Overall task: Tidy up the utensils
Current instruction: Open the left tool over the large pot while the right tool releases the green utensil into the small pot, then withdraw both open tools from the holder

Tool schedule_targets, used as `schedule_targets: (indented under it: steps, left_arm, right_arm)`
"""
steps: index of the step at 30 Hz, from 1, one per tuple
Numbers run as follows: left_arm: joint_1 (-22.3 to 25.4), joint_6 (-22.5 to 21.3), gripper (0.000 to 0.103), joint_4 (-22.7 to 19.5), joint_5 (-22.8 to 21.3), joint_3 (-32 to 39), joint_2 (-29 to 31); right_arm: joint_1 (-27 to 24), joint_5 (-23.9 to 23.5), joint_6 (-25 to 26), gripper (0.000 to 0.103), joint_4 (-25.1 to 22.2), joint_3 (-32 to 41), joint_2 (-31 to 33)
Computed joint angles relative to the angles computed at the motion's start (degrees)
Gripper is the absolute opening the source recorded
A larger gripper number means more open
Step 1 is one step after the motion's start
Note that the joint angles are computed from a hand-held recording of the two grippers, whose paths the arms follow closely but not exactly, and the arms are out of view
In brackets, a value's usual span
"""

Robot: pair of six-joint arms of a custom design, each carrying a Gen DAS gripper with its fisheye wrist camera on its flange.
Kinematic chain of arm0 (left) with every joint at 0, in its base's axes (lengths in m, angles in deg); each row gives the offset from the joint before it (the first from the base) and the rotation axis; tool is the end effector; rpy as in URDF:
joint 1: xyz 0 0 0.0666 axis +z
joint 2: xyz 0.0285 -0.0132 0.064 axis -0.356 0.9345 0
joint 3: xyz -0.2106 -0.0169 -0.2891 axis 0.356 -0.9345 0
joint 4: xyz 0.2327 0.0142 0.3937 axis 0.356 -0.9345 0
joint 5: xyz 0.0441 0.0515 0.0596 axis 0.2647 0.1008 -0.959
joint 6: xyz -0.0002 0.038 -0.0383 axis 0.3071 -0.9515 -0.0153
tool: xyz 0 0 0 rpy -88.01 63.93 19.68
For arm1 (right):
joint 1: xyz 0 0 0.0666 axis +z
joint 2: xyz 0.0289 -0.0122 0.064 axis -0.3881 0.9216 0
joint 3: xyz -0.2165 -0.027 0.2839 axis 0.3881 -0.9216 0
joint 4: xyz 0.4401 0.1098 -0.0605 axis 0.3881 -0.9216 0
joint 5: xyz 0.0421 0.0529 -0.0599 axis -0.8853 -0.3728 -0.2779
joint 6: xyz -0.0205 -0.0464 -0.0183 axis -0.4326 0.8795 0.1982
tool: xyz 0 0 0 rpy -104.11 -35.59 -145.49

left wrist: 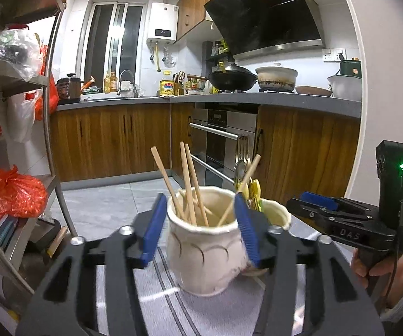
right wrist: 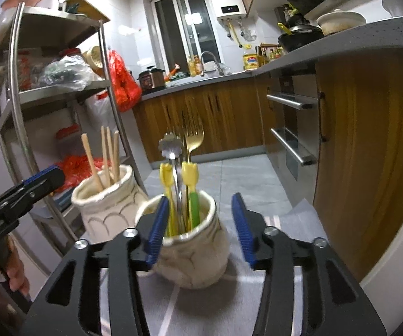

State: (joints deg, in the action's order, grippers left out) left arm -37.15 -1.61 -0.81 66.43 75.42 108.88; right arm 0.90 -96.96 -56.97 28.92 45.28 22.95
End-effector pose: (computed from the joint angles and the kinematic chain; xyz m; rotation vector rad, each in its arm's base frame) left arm 0.3094 -0.0780 0.5888 -0.1092 1.8585 0.0426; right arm 0.4315 0.2017 0.5467 -0.5560 1.9196 0.6387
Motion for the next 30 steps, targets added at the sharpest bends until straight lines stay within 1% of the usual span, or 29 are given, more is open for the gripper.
schedule_targets:
  steps: [5,6,8,10,12,17,20,25,30]
  left_arm:
    - [-2.5,1.9,0.063,-2.7,-2.7,-2.3,-2.7]
    - [-2.9,2.2,0.065,-2.9,-3.1,-2.7,-3.1]
    - [-4.1,2.5,0.073,-3.4,-4.7,-3.9,-4.3]
    - [-4.8,2.6,0.076,-3.6,-5.7,-4.8,-5.0]
    - [-5.3,2.6,0.079,-3.8,-6.4,-5.5,-5.4]
    - [-6.1,2.6,0.088,-2.3,-8.5,-7.2,-6.5]
    - [-6.2,2.7,0.092,-1.5,-9.0,-8.2,-7.0]
    - [-5.6,3.4,0.095,-1.1,-8.8,-8.5,-7.3]
    - [-5.8,3.0,0.097,-0.8,-9.7,-8.7,-7.6]
  right_arm:
    - [-0.3,0.4,3.6,0.070,-0.5,-3.5,-4.1]
    - [-0.4,0.4,4.0,0.074,-0.5,-3.8,-4.6]
    - [-0.4,0.6,5.2,0.078,-0.3,-5.0,-6.0]
    - [-0.5,0.7,6.0,0.082,0.1,-5.9,-7.0]
    - [-0.7,0.4,6.3,0.092,0.8,-6.5,-7.6]
    - [-1.2,-0.7,6.4,0.097,1.9,-7.7,-8.1]
    - [-1.2,-0.3,6.7,0.098,3.1,-8.5,-8.4]
    - [-1.0,0.3,6.2,0.098,4.3,-8.7,-8.5]
    - [0.2,2.9,8.1,0.098,5.3,-9.7,-9.5]
